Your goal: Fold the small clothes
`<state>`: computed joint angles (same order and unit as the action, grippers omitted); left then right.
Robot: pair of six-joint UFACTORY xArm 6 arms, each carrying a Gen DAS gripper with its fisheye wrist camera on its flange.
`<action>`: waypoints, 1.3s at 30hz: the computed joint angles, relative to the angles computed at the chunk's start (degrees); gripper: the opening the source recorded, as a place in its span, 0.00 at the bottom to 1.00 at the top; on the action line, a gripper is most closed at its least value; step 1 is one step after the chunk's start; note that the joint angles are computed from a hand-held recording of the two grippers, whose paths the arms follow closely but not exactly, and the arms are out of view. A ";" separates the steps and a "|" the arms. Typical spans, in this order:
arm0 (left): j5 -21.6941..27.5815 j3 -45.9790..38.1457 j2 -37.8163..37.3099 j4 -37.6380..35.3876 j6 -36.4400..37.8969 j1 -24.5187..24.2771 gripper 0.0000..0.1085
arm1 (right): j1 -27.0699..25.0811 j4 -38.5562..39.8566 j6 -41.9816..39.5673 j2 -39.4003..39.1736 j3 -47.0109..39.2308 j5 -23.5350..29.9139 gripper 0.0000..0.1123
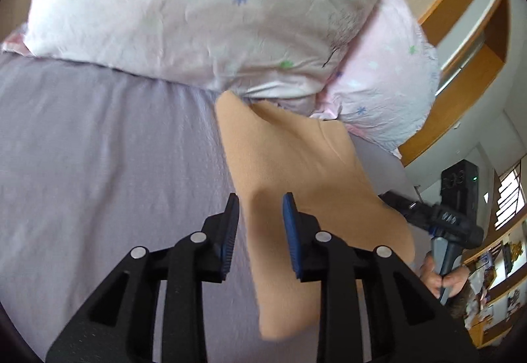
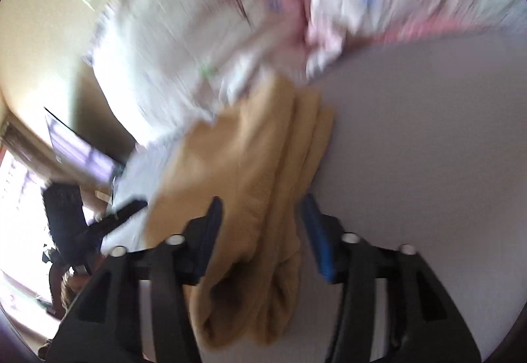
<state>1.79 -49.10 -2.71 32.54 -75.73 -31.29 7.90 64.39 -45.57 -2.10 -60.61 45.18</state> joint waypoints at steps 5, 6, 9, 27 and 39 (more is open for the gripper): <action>-7.04 2.00 -2.64 -3.33 6.26 -4.64 0.38 | -5.00 11.67 -7.22 -7.96 5.24 19.58 0.81; -8.55 1.73 -1.43 -9.33 12.25 -6.40 0.42 | -4.38 9.84 -5.58 -7.99 5.38 20.78 0.81; -6.32 -1.90 3.26 -27.32 28.62 -11.52 0.48 | -1.71 4.47 1.35 -4.99 4.83 15.81 0.81; 41.04 -8.94 0.05 4.70 -4.62 -18.83 0.93 | 10.39 -36.78 25.15 -27.22 28.80 -17.72 0.90; 45.68 -11.96 4.40 1.58 -1.99 -19.38 0.93 | 16.01 -56.47 42.31 -23.07 32.30 -26.03 0.90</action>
<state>47.46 -61.06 1.69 34.12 -77.72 -50.67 23.92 7.93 -3.26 -25.18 -28.31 19.15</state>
